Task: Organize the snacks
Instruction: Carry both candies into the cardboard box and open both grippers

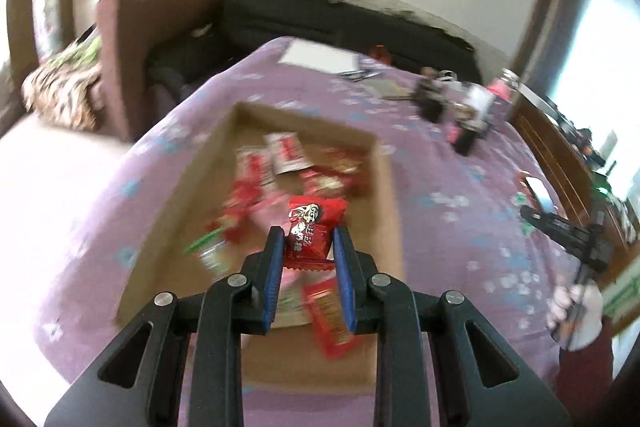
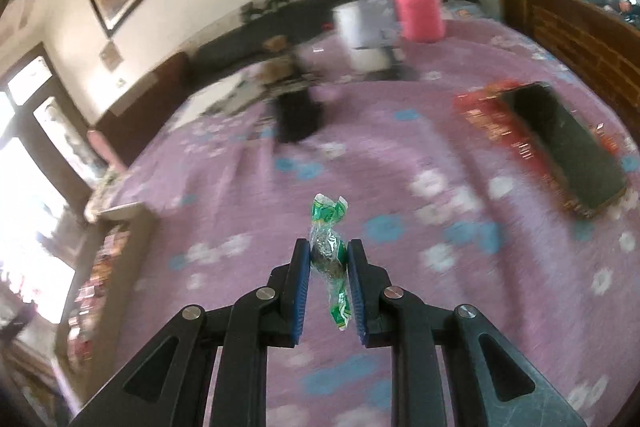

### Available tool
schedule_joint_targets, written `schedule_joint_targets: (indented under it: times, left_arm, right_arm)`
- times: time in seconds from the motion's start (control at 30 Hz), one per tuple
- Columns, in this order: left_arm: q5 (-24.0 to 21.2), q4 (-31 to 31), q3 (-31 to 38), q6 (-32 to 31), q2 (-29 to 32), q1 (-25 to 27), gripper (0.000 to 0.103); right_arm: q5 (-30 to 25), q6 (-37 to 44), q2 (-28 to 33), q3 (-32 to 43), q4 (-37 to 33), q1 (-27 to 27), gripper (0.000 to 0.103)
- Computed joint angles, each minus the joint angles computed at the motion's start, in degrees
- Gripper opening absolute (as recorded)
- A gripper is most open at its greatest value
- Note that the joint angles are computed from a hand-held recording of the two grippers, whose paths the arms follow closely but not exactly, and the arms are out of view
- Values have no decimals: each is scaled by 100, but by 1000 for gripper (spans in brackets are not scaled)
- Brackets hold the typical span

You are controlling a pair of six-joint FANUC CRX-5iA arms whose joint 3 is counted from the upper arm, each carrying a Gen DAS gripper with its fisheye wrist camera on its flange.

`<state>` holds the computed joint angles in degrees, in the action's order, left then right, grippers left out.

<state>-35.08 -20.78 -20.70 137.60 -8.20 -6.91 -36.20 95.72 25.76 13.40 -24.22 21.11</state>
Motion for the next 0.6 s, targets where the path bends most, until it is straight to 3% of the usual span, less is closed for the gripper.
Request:
schedule_joint_targets:
  times: [0.23, 0.43, 0.6]
  left_arm:
    - [541, 652, -808, -354, -354, 471, 22]
    - [431, 381, -910, -103, -516, 480, 22]
    - [189, -90, -812, 244, -439, 461, 22]
  right_arm:
    - [-331, 550, -414, -199, -201, 669, 19]
    - [-499, 1028, -615, -282, -352, 1319, 19]
    - [-396, 971, -609, -366, -57, 1864, 19]
